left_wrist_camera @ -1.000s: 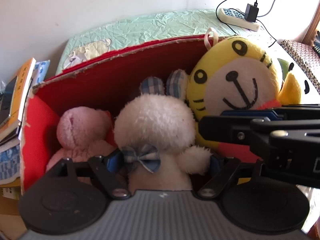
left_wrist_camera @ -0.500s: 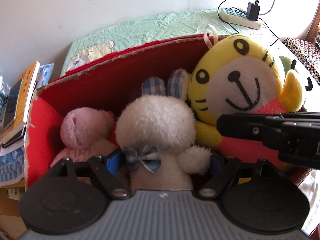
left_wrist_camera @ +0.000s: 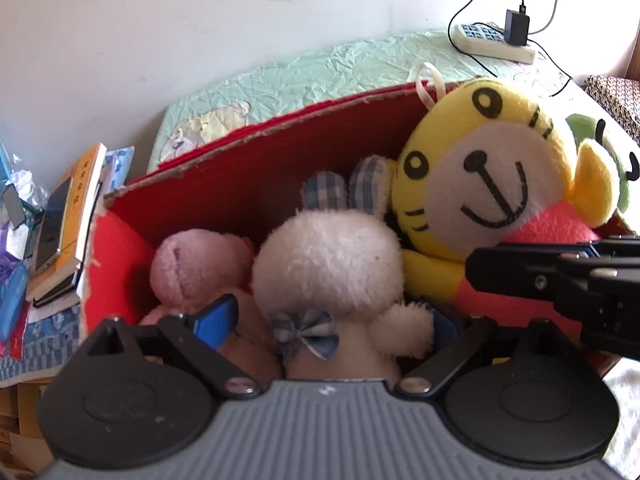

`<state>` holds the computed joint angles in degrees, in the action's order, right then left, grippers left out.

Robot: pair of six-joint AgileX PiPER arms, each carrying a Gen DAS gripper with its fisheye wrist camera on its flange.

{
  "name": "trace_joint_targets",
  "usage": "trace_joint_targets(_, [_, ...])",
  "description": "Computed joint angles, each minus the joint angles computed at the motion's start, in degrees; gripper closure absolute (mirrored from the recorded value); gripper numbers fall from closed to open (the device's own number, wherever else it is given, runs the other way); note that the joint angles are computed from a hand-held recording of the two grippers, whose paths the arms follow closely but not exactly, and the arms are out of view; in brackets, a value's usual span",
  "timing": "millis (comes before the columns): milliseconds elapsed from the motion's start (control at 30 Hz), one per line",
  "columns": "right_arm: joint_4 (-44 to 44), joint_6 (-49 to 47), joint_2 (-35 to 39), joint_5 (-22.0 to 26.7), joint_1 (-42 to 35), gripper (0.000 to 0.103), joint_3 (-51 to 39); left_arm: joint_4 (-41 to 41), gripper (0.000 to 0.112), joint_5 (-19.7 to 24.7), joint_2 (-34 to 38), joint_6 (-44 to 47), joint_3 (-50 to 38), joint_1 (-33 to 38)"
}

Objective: Organize objects
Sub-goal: 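Withdraw the right tool up and out of the red box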

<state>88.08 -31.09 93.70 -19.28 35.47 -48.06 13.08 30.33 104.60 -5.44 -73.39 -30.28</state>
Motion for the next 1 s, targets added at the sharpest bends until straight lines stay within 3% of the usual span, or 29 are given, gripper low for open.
trace_joint_targets(300, [1.54,-2.57,0.65,-3.05,1.96,0.089,-0.37,1.43,0.017,-2.23,-0.94,-1.15,2.05,0.18])
trace_joint_targets(600, [-3.86,2.8,0.33,-4.12,2.9,0.089,1.24,6.48,0.017,-4.43,-1.81,-5.35,3.87,-0.6])
trace_joint_targets(733, [-8.85,7.27,-0.66,-2.92,2.29,0.088,2.77,14.75,0.017,-3.21,-2.4,-14.18,4.44,-2.44])
trace_joint_targets(1000, [-18.93,11.93,-6.74,-0.25,1.34,0.081,7.91,16.07,0.017,0.92,-6.66,-21.41,5.82,-3.99])
